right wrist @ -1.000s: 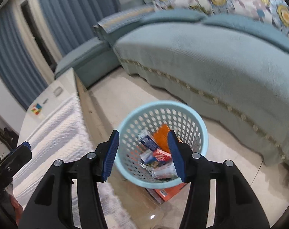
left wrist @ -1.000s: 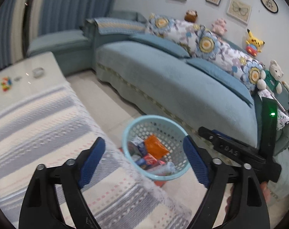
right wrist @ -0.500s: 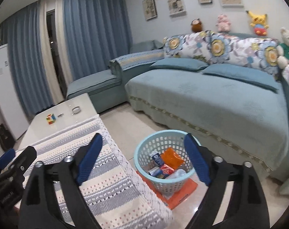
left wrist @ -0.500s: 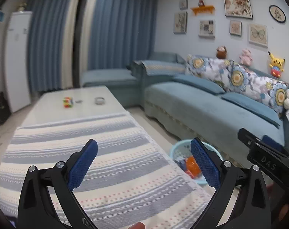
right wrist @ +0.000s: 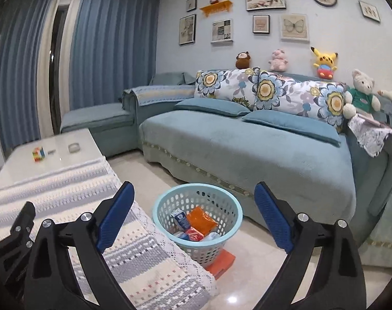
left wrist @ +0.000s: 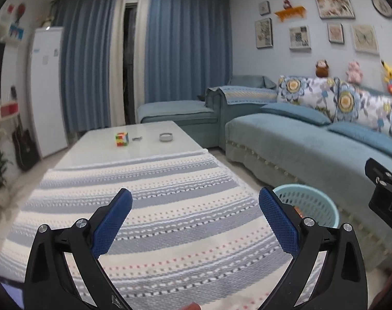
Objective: Collect trash
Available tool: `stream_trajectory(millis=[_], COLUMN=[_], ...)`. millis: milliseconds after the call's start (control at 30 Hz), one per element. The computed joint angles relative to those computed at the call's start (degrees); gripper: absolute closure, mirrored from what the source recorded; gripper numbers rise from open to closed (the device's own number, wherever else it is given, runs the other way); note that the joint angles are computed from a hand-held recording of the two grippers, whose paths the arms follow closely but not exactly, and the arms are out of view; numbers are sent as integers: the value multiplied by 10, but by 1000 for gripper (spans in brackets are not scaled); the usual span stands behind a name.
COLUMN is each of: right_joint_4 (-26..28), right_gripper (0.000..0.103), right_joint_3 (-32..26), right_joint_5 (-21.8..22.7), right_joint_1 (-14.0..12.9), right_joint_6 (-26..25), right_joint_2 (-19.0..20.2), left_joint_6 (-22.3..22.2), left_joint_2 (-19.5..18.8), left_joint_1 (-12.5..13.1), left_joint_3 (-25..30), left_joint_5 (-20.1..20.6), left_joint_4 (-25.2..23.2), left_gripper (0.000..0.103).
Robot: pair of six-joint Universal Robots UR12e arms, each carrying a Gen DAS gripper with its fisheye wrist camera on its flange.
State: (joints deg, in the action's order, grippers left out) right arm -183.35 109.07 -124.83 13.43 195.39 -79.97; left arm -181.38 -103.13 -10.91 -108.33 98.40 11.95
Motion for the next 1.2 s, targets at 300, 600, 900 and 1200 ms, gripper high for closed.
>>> stream_trajectory(millis=[300, 600, 900, 1200], right_joint_4=[40, 46, 45, 56], right_gripper=[14, 14, 14, 14], right_joint_3=[2, 1, 2, 2], right_joint_5=[53, 60, 59, 69], right_joint_1=[-13, -14, -14, -17], right_joint_6=[22, 25, 18, 25], right_joint_2=[-1, -1, -1, -3], left_joint_6=[-8, -32, -43, -52], left_joint_2=[-6, -8, -8, -6], left_joint_1=[5, 10, 12, 19], left_joint_3=[10, 15, 15, 14], left_joint_5=[-17, -26, -27, -43], left_joint_4=[-37, -59, -61, -68], left_gripper=[8, 8, 8, 8])
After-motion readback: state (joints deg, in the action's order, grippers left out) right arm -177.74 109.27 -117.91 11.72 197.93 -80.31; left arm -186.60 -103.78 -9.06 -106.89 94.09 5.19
